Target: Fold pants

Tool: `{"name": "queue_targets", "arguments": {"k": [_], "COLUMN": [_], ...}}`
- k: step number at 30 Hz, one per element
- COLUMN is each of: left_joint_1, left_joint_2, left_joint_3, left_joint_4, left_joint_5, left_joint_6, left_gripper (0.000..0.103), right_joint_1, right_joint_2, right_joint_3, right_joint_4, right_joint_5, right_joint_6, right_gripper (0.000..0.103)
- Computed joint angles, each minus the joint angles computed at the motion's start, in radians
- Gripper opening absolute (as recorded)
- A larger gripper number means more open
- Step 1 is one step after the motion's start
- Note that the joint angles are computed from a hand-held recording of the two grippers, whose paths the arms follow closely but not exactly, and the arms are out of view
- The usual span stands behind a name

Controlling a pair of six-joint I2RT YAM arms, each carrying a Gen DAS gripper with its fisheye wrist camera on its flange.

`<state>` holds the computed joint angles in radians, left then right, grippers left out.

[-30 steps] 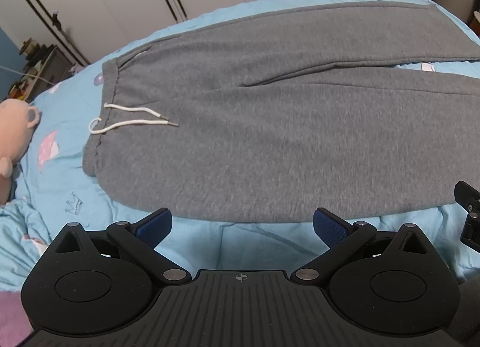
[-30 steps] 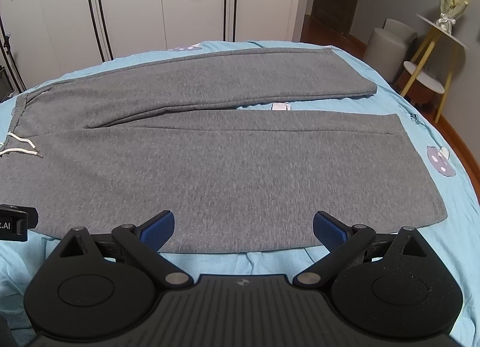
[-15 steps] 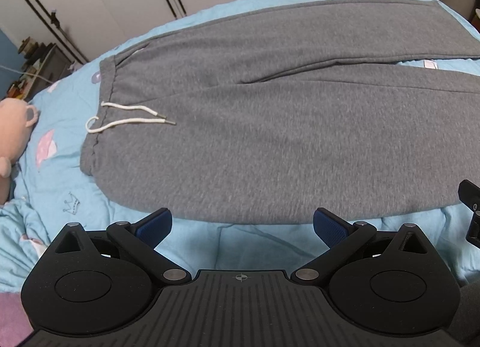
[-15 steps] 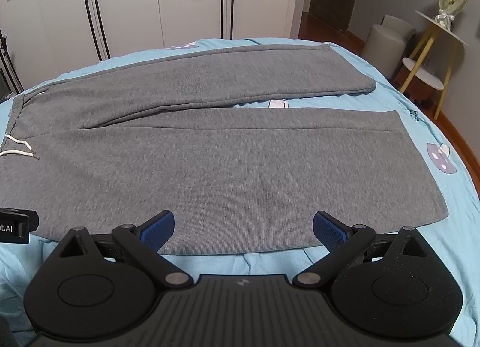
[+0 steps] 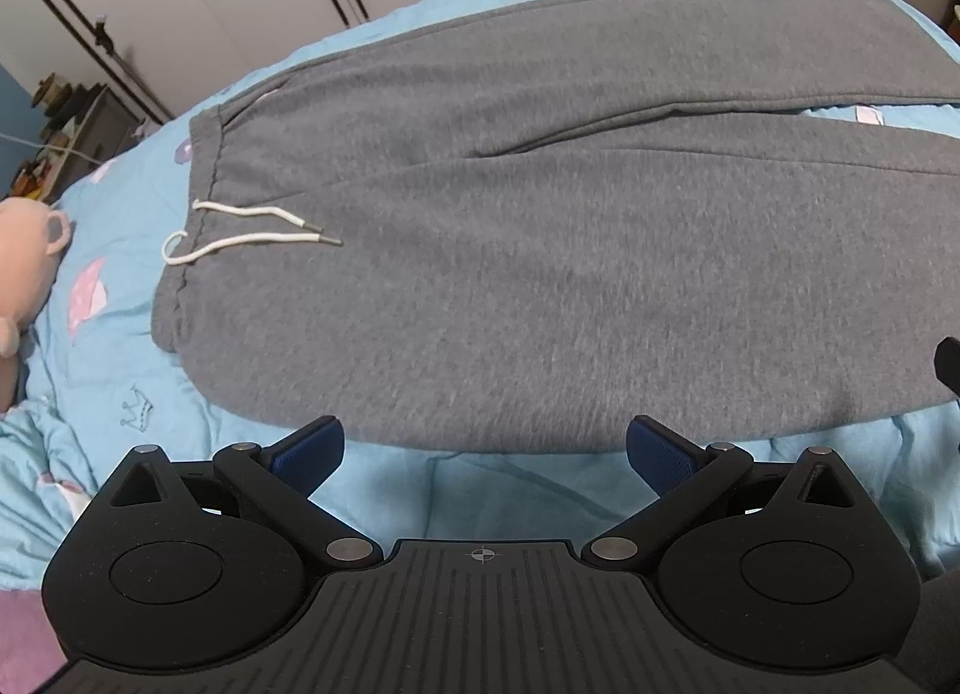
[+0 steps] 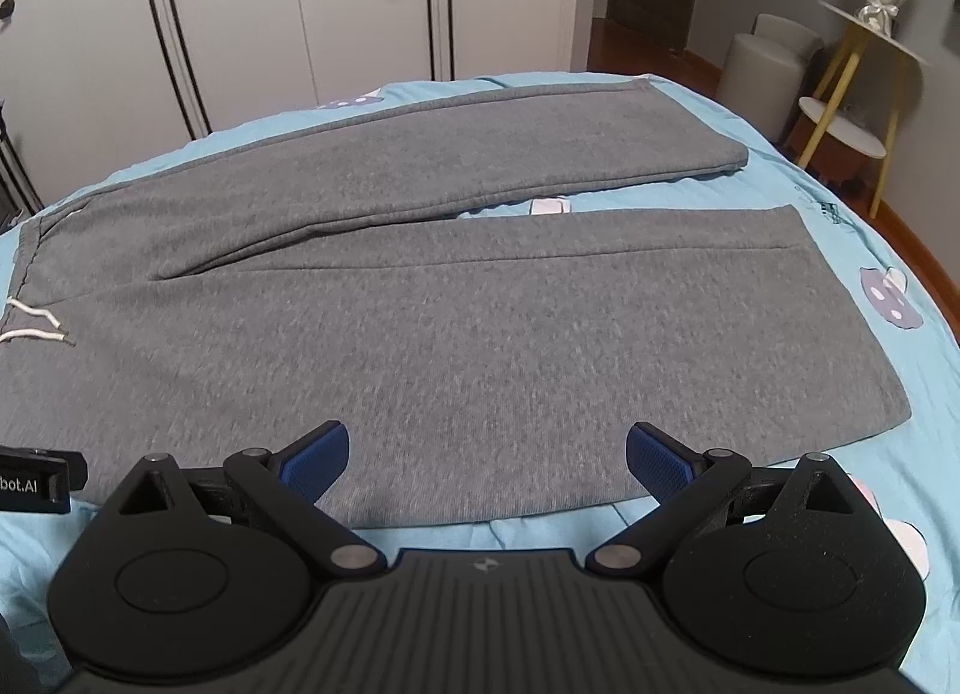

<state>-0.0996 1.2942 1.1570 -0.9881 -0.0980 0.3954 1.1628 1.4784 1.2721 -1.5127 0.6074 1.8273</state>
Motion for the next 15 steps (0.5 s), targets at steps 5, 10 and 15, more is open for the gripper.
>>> {"name": "queue_targets", "arguments": {"k": [5, 10, 15], "left_joint_1": [-0.011, -0.021, -0.026], "left_joint_2": [0.017, 0.030, 0.040], "left_joint_3": [0.003, -0.001, -0.004], "left_joint_4": [0.009, 0.018, 0.025], "left_joint_5": [-0.010, -0.015, -0.014], "left_joint_6": [-0.014, -0.016, -0.021], "left_gripper": [0.103, 0.103, 0.103], "right_joint_1": [-0.016, -0.026, -0.038], "right_joint_2": [-0.012, -0.012, -0.041], "right_joint_3": [-0.019, -0.024, -0.063], "right_joint_4": [0.025, 0.036, 0.087], "right_joint_5": [0.000, 0.015, 0.010], "right_joint_6": [-0.013, -0.015, -0.022], "right_gripper": [0.099, 0.099, 0.099]}}
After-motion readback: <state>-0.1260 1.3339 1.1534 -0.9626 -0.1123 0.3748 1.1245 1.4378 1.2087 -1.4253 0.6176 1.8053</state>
